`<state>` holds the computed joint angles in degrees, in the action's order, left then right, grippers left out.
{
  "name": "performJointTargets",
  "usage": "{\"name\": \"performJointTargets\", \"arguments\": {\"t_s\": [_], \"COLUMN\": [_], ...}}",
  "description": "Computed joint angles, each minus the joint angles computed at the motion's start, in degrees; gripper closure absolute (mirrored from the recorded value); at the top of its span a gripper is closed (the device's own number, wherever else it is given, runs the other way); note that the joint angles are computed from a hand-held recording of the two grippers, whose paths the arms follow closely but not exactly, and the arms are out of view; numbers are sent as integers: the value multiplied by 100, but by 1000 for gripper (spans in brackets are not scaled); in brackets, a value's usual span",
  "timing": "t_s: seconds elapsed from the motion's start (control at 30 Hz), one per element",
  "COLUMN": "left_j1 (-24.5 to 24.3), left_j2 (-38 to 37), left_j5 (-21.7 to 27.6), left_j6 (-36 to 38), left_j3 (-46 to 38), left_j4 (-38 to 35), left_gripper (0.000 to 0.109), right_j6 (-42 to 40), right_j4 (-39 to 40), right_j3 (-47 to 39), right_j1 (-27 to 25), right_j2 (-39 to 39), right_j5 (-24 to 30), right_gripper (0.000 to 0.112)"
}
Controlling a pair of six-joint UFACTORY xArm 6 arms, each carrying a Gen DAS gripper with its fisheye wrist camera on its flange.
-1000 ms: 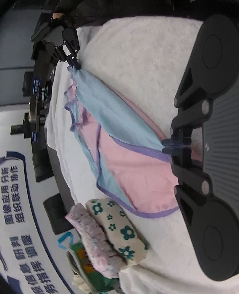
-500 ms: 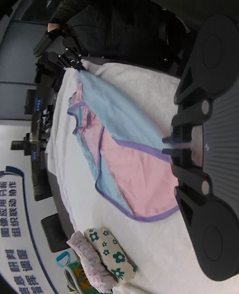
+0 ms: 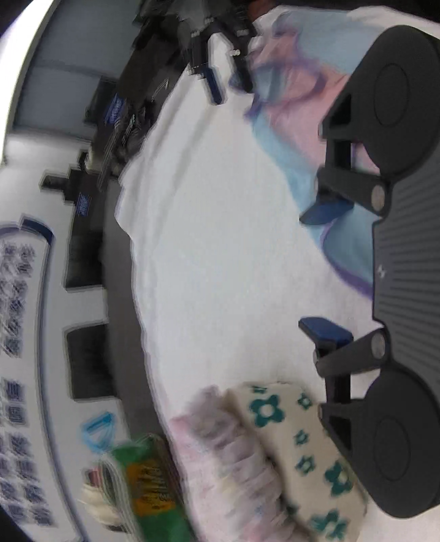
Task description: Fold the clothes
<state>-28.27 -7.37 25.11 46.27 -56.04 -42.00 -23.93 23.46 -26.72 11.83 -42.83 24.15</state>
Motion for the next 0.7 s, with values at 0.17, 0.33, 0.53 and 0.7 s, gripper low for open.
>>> {"name": "performJointTargets", "arguments": {"t_s": [0.17, 0.33, 0.53, 0.7], "left_j1": [161, 98, -102, 130], "left_j2": [316, -122, -2048, -2751], "left_j5": [682, 559, 202, 548], "left_j6": [800, 1793, 2751, 2548], "left_j3": [-253, 133, 1840, 2625], "left_j4": [-507, -892, -1309, -696], "left_gripper": [89, 107, 106, 98], "right_j6": [-659, -1085, -733, -534], "right_j4": [104, -291, -1721, -1981], "right_j3": [-261, 220, 1388, 1329], "right_j1": [-80, 139, 790, 1053], "right_j2": [621, -51, -2732, -3462], "right_j5": [488, 169, 786, 2514], "right_gripper": [95, 108, 107, 73]}}
